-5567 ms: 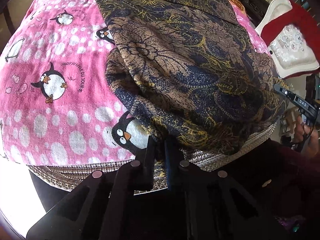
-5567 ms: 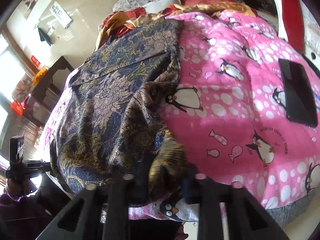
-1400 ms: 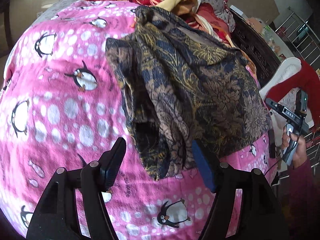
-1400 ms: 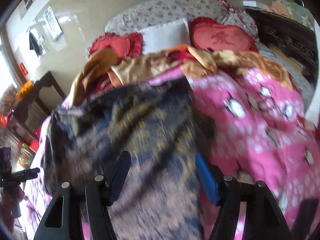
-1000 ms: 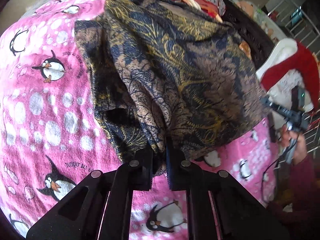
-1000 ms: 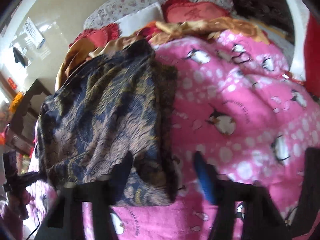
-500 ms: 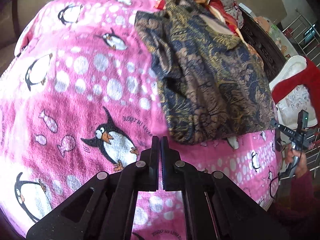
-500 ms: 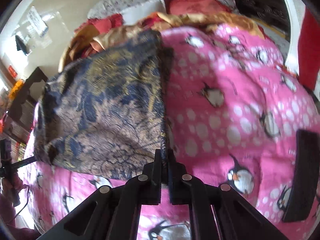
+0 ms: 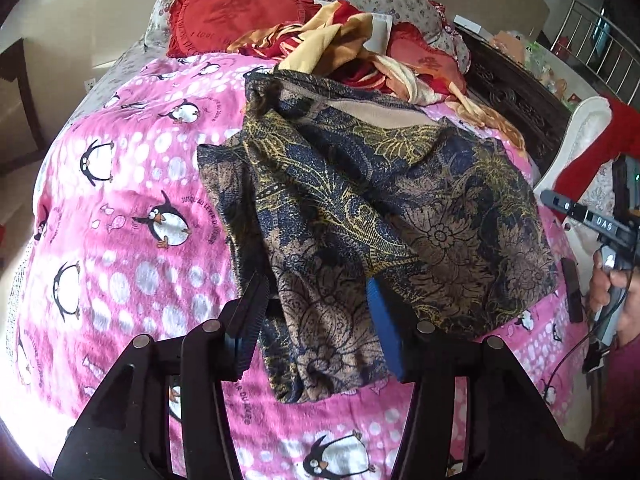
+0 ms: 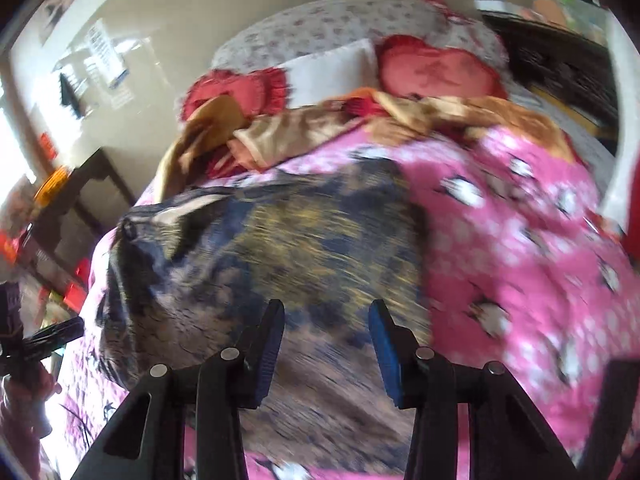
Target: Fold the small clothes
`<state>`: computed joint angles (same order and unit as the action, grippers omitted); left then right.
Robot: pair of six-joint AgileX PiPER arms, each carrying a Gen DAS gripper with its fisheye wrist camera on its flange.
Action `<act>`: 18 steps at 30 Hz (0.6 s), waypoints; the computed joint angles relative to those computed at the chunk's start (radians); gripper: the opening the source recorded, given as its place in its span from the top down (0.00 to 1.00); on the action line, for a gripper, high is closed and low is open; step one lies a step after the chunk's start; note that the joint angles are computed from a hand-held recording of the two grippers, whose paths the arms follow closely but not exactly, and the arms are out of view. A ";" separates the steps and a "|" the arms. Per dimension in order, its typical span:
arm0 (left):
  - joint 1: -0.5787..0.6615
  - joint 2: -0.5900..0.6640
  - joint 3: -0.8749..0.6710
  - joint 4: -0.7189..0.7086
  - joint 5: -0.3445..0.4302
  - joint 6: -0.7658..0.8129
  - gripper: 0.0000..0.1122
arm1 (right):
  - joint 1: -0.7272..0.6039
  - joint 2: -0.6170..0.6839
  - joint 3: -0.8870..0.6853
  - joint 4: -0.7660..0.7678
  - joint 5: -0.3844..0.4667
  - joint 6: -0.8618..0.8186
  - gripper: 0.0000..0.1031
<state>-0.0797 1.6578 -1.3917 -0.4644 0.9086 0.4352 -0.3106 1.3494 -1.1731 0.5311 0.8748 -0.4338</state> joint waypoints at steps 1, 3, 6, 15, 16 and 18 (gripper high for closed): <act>-0.007 0.017 -0.005 0.028 -0.006 -0.018 0.55 | 0.059 0.029 -0.031 -0.004 -0.018 0.009 0.59; -0.032 0.046 -0.009 0.102 -0.018 -0.081 0.55 | 0.157 0.076 -0.083 -0.032 -0.052 0.032 0.53; -0.033 0.079 -0.002 0.120 -0.023 -0.114 0.55 | 0.324 0.181 -0.199 -0.112 -0.113 0.050 0.43; 0.022 0.114 -0.029 0.022 0.035 -0.043 0.55 | 0.568 0.514 -0.586 -0.453 -0.011 -0.040 0.52; 0.030 0.117 -0.034 0.007 0.045 -0.035 0.55 | 0.568 0.548 -0.632 -0.450 0.030 -0.058 0.83; 0.043 0.114 -0.032 -0.020 0.056 -0.025 0.55 | 0.574 0.575 -0.667 -0.498 0.046 -0.035 0.97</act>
<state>-0.0371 1.7717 -1.4233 -0.4843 0.9645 0.4098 0.2635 1.9246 -1.8401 0.0330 0.9211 -0.4685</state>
